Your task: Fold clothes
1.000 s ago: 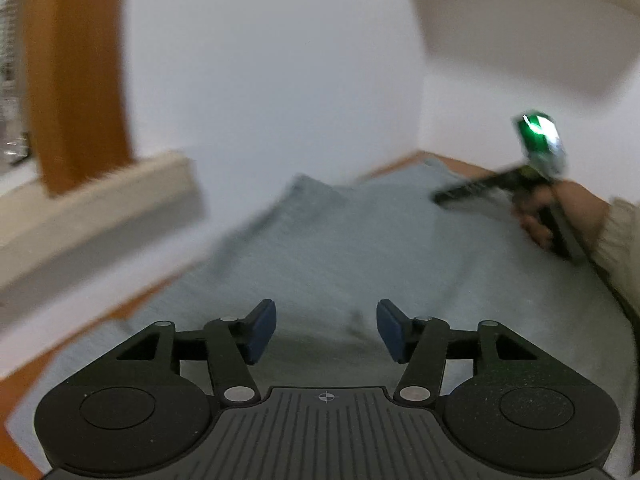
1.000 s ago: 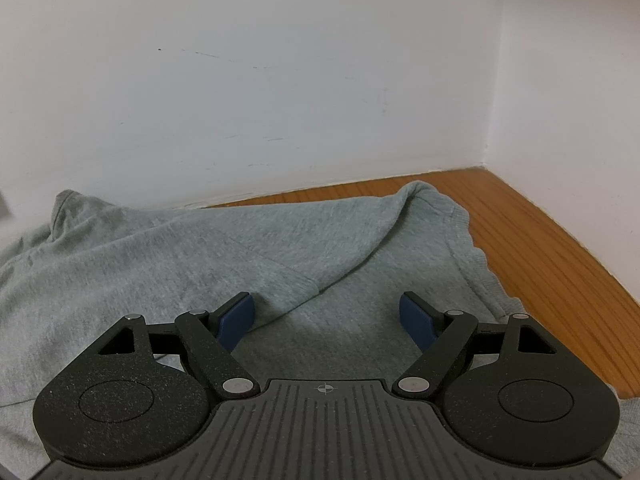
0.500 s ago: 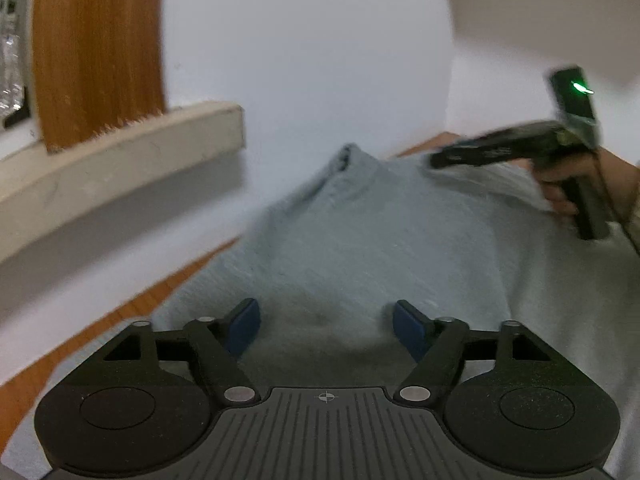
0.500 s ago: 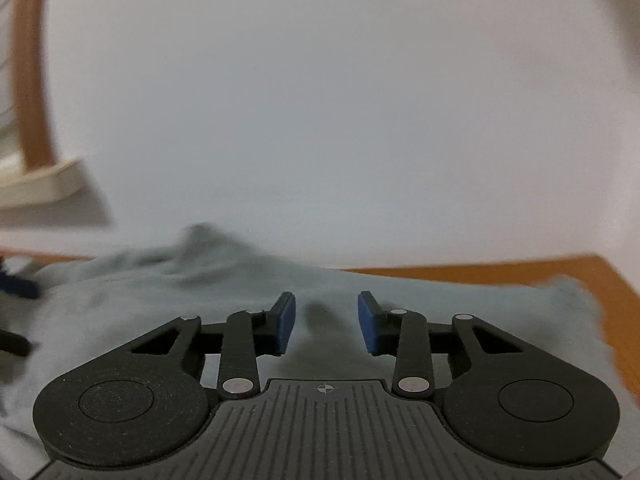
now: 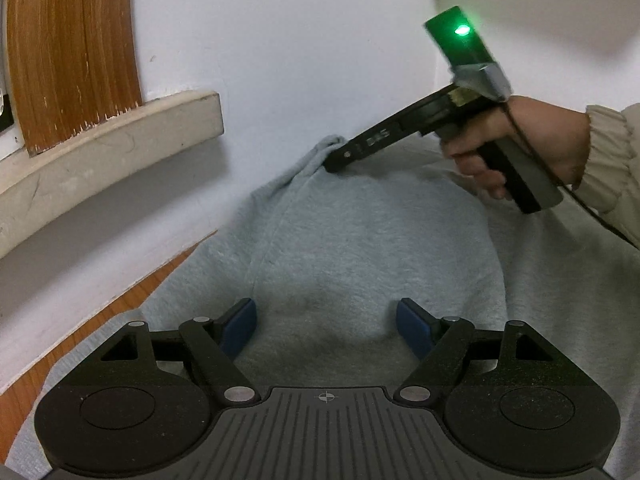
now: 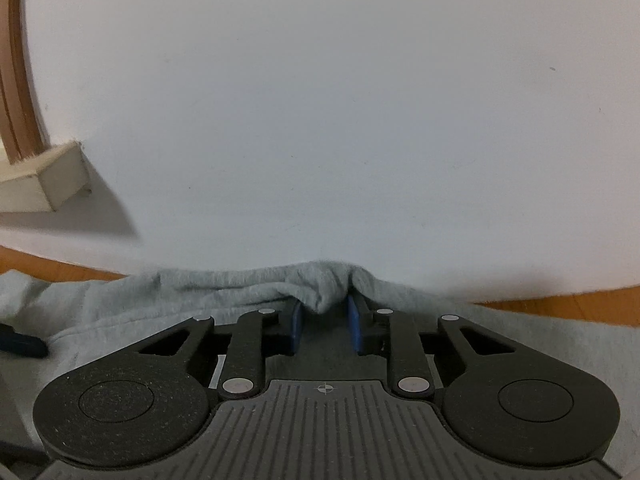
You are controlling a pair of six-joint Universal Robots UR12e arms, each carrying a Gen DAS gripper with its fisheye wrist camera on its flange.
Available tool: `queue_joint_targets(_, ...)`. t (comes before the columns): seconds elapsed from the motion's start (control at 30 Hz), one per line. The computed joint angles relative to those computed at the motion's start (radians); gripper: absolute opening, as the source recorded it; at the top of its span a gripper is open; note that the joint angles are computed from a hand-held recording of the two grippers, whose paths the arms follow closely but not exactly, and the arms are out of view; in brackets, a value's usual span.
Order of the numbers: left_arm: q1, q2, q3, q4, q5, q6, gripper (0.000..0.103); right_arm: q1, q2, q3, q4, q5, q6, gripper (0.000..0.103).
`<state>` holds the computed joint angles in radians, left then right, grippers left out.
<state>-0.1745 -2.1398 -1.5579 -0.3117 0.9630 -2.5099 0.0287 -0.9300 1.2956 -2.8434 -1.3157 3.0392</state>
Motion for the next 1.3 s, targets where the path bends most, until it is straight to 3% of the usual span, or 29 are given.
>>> queue_joint_targets(0.1,0.004,0.002,0.0,-0.018,-0.014,0.018,0.081,-0.025,-0.025,0.056,-0.088,-0.059,0.029,0.024)
queue_joint_targets(0.23,0.014,0.005,0.0,-0.035,-0.031,0.035,0.081,-0.061,-0.048,0.095,-0.081,-0.231,0.067,0.025)
queue_joint_targets(0.3,0.016,0.005,0.001,-0.039,-0.034,0.038,0.081,-0.086,-0.064,0.119,-0.068,-0.252,0.081,0.027)
queue_joint_targets(0.4,0.02,0.011,0.0,-0.052,-0.042,0.05,0.081,-0.122,-0.079,0.149,-0.066,-0.18,0.089,0.026)
queue_joint_targets(0.6,0.02,-0.012,0.036,-0.074,-0.049,0.065,0.082,-0.081,-0.042,0.111,-0.091,-0.326,0.059,0.024)
queue_joint_targets(0.73,0.025,-0.006,0.028,-0.074,-0.052,0.071,0.083,-0.069,-0.049,0.114,-0.083,-0.373,0.031,0.028)
queue_joint_targets(0.83,0.025,-0.002,0.02,-0.059,-0.045,0.068,0.084,-0.085,-0.098,0.183,-0.134,-0.345,0.034,0.041)
queue_joint_targets(1.0,0.023,0.001,0.009,-0.025,-0.024,0.067,0.088,-0.117,-0.242,0.404,-0.319,-0.274,0.03,0.066)
queue_joint_targets(1.07,0.024,0.0,0.012,-0.03,-0.025,0.064,0.088,-0.124,-0.311,0.506,-0.38,-0.282,0.017,0.085)
queue_joint_targets(1.17,0.025,0.0,0.013,-0.039,-0.03,0.061,0.088,-0.132,-0.419,0.642,-0.4,-0.318,0.054,0.086)
queue_joint_targets(1.3,0.024,0.002,0.008,-0.028,-0.023,0.063,0.09,-0.12,-0.527,0.781,-0.446,-0.449,0.176,0.08)
